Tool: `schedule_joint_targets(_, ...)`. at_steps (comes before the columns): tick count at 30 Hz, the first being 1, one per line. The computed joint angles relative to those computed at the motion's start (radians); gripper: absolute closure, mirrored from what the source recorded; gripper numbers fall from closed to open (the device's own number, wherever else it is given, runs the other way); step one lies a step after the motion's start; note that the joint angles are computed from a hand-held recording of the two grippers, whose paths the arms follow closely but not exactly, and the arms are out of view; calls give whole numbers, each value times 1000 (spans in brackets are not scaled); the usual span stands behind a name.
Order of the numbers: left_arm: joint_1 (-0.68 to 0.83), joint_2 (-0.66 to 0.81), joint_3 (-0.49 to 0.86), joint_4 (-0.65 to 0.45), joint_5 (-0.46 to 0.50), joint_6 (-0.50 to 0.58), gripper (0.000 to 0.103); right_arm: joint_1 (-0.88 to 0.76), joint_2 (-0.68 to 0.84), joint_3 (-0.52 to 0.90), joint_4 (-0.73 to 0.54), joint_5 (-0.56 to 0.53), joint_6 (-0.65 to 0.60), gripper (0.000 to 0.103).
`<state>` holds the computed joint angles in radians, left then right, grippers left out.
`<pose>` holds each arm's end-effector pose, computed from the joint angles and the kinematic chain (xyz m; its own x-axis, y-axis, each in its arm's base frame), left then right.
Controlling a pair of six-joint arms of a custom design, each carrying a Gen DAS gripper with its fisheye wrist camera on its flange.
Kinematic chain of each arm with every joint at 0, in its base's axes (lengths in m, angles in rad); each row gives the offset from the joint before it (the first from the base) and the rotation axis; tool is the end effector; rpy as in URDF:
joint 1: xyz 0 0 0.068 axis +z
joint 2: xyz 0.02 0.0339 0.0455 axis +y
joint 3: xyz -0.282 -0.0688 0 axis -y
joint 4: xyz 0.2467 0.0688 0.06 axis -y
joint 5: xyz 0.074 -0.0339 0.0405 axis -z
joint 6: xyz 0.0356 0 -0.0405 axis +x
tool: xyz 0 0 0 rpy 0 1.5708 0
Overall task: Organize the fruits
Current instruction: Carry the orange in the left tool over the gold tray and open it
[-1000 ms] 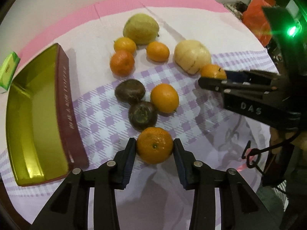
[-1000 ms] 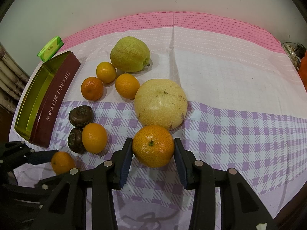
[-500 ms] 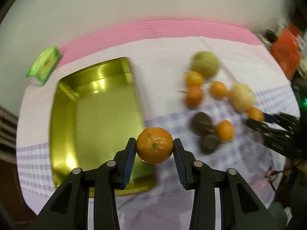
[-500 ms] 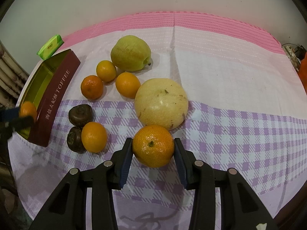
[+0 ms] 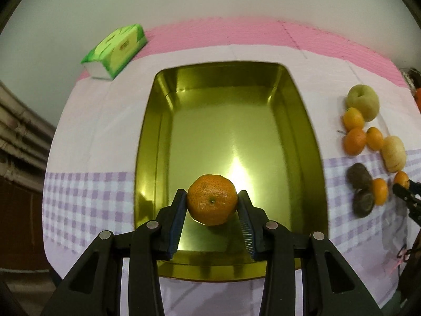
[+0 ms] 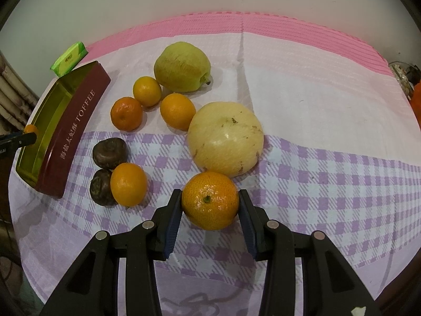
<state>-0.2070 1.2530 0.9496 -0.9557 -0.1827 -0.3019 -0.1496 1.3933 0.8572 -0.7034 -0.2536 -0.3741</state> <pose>0.2153 -0.0386 0.2612 -0.9332 -0.1028 -0.3442 -0.1361 0.9879 0.0739 0.2468 -0.0282 0.2141 -0.8936 -0.2231 -0.3895 -0.2825 0.9538 0.1020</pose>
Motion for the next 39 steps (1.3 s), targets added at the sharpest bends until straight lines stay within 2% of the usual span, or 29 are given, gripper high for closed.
schedule_joint_targets(16, 80, -6, -83, 16, 21, 46, 63, 5, 11, 3, 4, 7, 3, 64)
schedule_joint_targets(39, 121, -35, -153, 69, 54, 77, 62, -1, -49, 70, -84, 29, 13, 64)
